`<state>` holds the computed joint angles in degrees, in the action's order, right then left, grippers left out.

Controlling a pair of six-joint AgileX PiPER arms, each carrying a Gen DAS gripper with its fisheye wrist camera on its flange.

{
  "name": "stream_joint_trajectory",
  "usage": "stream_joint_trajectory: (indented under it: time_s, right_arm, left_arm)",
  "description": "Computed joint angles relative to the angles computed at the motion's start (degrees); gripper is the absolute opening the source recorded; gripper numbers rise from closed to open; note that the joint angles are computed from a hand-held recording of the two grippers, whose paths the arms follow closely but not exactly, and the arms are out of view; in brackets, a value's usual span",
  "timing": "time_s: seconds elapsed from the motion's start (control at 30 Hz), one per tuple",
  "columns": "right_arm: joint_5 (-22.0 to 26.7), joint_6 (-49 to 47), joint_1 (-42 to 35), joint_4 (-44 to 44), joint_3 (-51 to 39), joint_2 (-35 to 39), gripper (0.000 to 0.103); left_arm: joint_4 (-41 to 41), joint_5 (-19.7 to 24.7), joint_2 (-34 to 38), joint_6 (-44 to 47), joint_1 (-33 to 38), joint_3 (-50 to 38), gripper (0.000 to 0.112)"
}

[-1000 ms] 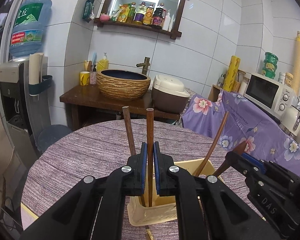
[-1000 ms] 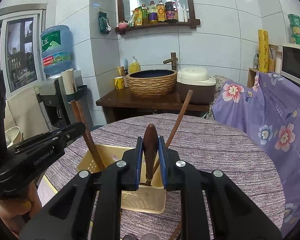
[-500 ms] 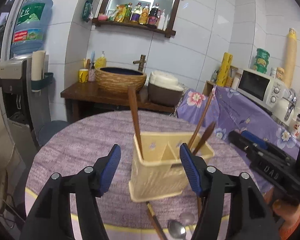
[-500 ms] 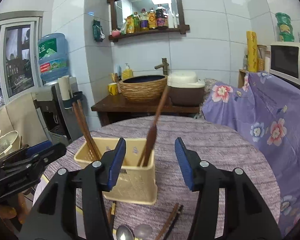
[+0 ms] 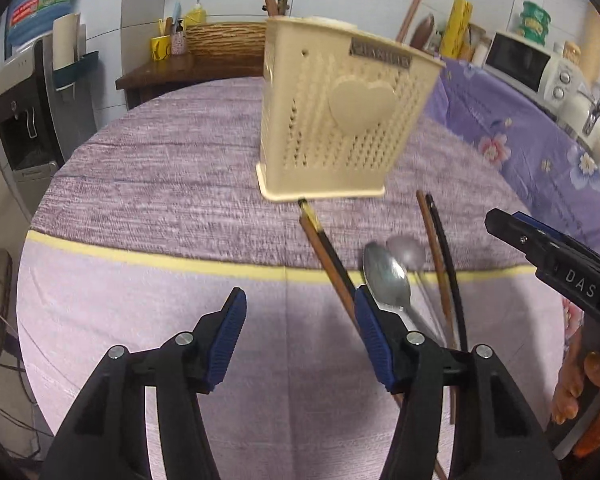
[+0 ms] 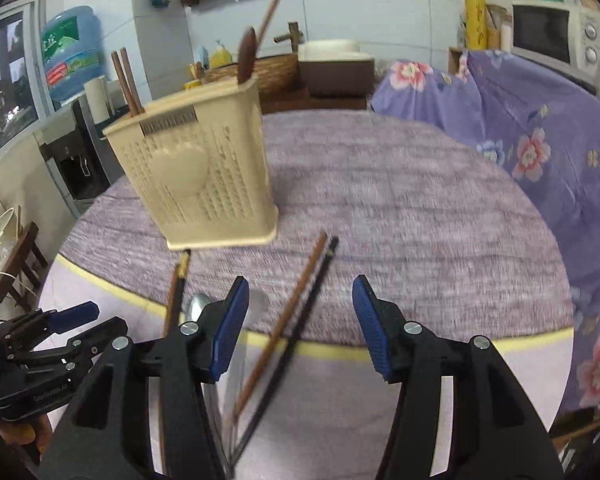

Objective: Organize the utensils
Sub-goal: 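Move both tools back toward the remaining spoons and chopsticks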

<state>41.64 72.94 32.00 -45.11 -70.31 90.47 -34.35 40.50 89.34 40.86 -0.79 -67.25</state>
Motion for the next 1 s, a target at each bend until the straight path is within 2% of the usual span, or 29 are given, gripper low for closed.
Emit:
stream_joint_trajectory:
  time_s: [0.2, 0.33, 0.47, 0.63, 0.73, 0.83, 1.0]
  right_arm:
    - [-1.54, 3.80, 0.49, -0.21, 4.84, -1.52, 0.056]
    - [-1.47, 5.26, 1.29, -1.44, 5.46, -1.93, 0.059]
    - [-1.10, 5.52, 1.97, -2.07, 4.94, -1.90, 0.062]
    - [-0.94, 3.53, 2.08, -0.89, 4.11, -1.36, 0.062]
    - [-1.43, 1.66, 1.90, 0.64, 3.42, -1.13, 0.062]
    - [-3.13, -1.57, 1.81, 3.27, 2.26, -0.45, 0.062]
    - [-4.76, -10.71, 2.44, 8.97, -2.11, 3.59, 0.061]
  left_arm:
    - [4.47, -4.21, -1.62, -1.47, -4.27, 3.56, 0.055]
    - [10.37, -7.69, -1.34, -5.83, -7.30, 4.57, 0.054]
    - [12.32, -8.00, 0.06, -8.33, -8.34, 4.18, 0.054]
    - [10.79, -8.69, -0.95, -5.83, -7.02, 5.38, 0.054]
    - [15.59, -9.27, -0.91, -8.49, -5.59, 5.56, 0.053]
    - [8.70, -5.62, -0.78, -2.85, -0.84, 5.06, 0.052]
    - [5.51, -4.91, -2.39, -1.14, 3.07, 5.51, 0.052]
